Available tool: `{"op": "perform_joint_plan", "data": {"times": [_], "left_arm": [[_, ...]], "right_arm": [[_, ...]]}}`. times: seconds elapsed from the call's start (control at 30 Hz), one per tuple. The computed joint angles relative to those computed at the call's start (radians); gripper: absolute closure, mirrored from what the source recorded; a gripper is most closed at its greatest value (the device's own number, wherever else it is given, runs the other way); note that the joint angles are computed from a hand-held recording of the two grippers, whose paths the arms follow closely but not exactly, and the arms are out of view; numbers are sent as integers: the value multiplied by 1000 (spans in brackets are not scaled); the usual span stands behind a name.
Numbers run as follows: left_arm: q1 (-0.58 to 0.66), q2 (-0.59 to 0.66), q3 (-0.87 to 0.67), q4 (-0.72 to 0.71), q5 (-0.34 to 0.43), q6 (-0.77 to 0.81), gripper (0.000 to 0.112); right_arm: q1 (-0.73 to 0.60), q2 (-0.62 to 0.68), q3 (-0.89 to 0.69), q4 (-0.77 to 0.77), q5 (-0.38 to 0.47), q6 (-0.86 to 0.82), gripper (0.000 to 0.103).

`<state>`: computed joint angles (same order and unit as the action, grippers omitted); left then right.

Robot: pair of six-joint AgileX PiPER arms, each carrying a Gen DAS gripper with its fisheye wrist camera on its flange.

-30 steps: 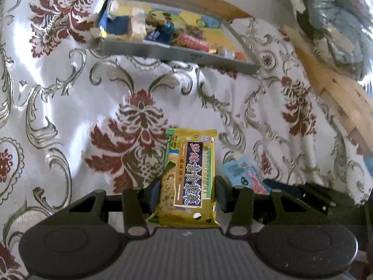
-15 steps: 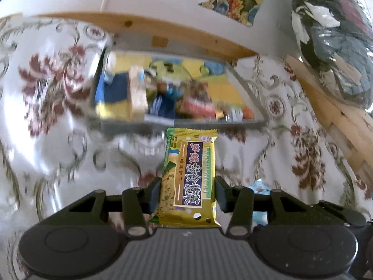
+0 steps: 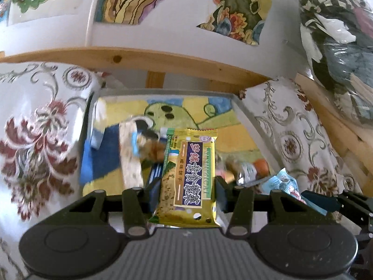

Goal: Organize snacks
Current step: 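Carry the yellow bar and blue packet over the grey tray and lower them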

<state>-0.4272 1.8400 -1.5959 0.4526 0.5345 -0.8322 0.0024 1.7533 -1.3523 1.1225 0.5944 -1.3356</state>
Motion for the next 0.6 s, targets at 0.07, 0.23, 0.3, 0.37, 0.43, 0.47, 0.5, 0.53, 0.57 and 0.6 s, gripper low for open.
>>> {"op": "perform_joint_plan", "data": {"times": [0.07, 0.23, 0.3, 0.37, 0.43, 0.47, 0.5, 0.53, 0.57, 0.6], "left_arm": [[8, 39, -52, 2, 5, 7, 61], [16, 150, -198, -5, 51, 46, 61], [16, 193, -262, -19, 75, 79, 61], [18, 234, -324, -34, 98, 99, 61], [23, 274, -388, -50, 125, 106, 61], [25, 292, -416, -57, 136, 111, 61], [28, 311, -446, -62, 147, 117, 61], [30, 328, -475, -68, 158, 125, 61], [32, 346, -503, -71, 170, 134, 61], [32, 364, -532, -73, 184, 140, 61]], "right_arm": [[11, 39, -61, -25, -8, 36, 40], [49, 161, -247, -139, -50, 180, 40], [65, 215, -325, -197, -87, 224, 40], [75, 282, -434, -298, -89, 344, 40], [79, 344, -534, -384, -73, 459, 40], [82, 372, -580, -428, -66, 510, 40], [86, 398, -621, -467, -60, 553, 40], [91, 422, -657, -504, -59, 585, 40], [96, 444, -689, -539, -59, 608, 40], [101, 458, -705, -565, -64, 618, 40]]}}
